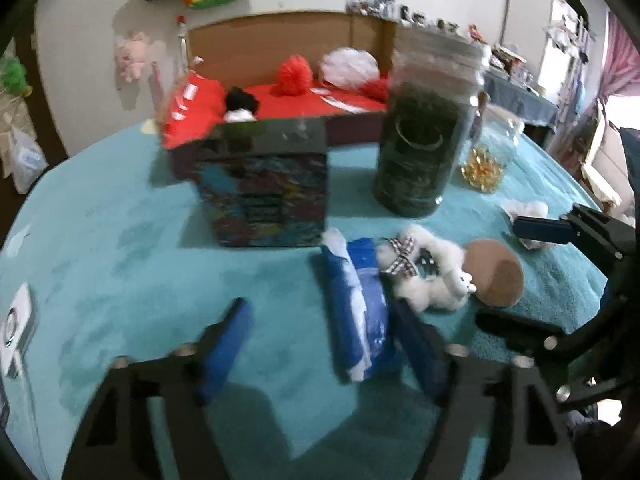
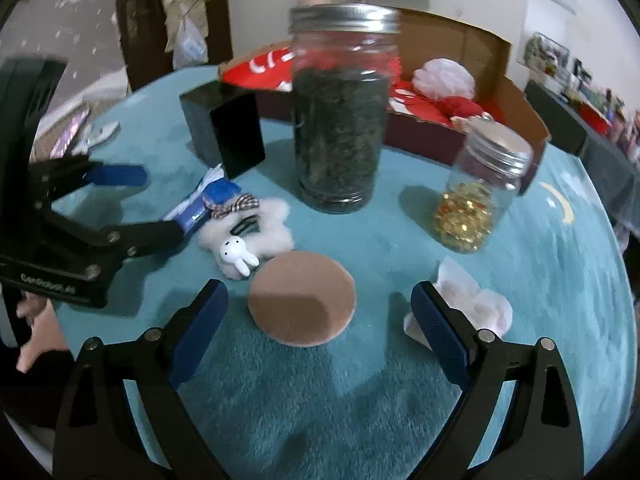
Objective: Organize soft objects
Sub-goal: 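Grasp the tan round sponge with right tool while left tool grasps blue-wrapped item, then carry both items into the red box and open both tools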
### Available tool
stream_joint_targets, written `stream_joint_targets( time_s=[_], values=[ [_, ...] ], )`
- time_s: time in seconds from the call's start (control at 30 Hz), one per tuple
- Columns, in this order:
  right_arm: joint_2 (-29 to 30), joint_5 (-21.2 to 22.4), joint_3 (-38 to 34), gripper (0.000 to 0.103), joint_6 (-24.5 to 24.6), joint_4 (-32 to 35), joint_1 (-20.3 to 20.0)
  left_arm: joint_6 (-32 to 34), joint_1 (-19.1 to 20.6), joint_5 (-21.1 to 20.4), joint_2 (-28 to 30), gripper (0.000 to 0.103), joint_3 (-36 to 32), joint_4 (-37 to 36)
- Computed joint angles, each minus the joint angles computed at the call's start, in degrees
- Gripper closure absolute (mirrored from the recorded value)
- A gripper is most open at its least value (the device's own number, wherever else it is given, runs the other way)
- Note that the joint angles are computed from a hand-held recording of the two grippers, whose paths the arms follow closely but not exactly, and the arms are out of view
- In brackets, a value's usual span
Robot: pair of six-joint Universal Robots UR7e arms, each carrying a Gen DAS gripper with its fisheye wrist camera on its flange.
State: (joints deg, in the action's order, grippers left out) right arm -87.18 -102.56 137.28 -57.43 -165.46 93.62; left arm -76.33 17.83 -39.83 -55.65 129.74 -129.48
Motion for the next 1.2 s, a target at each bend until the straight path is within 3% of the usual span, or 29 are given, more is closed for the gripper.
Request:
stream_joint_targets(
  time_s=[0.03,0.07,0.1,0.13,0.17,0.2,0.27,0.5,0.73,1.0,1.2],
  values=[
    [0.6,-0.5,-0.1,0.013,-0.3,0.0,0.2,0.4,-0.2,0.9,0.3,0.044,0.3,-0.7],
    [1.0,-1.0,-0.5,0.026,-0.2,0.9,0.3,1.7,-0.2,1.0,0.3,0.051,0.6,-2.4],
    [1.2,-1.3,-0.9,0.029,0.1,2.2,0.3,3.0,-0.3,0.8,0.1,0.066,1.2,-4.6],
    [0.9,-0.4,-1.0,0.044,0.1,2.8,0.1,3.5,-0.4,0.6,-0.2,0.077,1.6,-6.1],
    [0.5,0.5,-1.0,0.055,-0.1,3.3,-0.2,3.6,-0.5,0.3,-0.4,0.077,1.6,-6.4],
    [0.3,0.7,-1.0,0.058,-0.3,3.5,-0.3,3.7,-0.6,0.3,-0.5,0.078,1.5,-6.4],
    [-0.2,1.8,-0.9,0.082,-0.2,3.7,-0.8,3.9,-1.0,0.1,-1.1,0.079,1.8,-6.8],
    [-3.4,5.3,-1.3,0.085,0.8,5.1,-1.1,8.0,-2.9,1.1,-1.5,0.079,1.4,-11.3],
    [-3.7,6.3,-2.7,0.085,1.9,6.3,-0.4,12.9,-1.4,1.0,-0.2,0.079,0.6,-16.4],
    [-3.3,5.6,-3.0,0.084,2.2,6.4,-0.5,11.6,-1.4,0.8,-0.9,0.079,1.1,-15.1],
    [-3.6,5.3,-3.5,0.084,2.7,7.2,-1.2,8.3,-2.4,0.1,-4.8,0.079,4.1,-13.1]
  ],
)
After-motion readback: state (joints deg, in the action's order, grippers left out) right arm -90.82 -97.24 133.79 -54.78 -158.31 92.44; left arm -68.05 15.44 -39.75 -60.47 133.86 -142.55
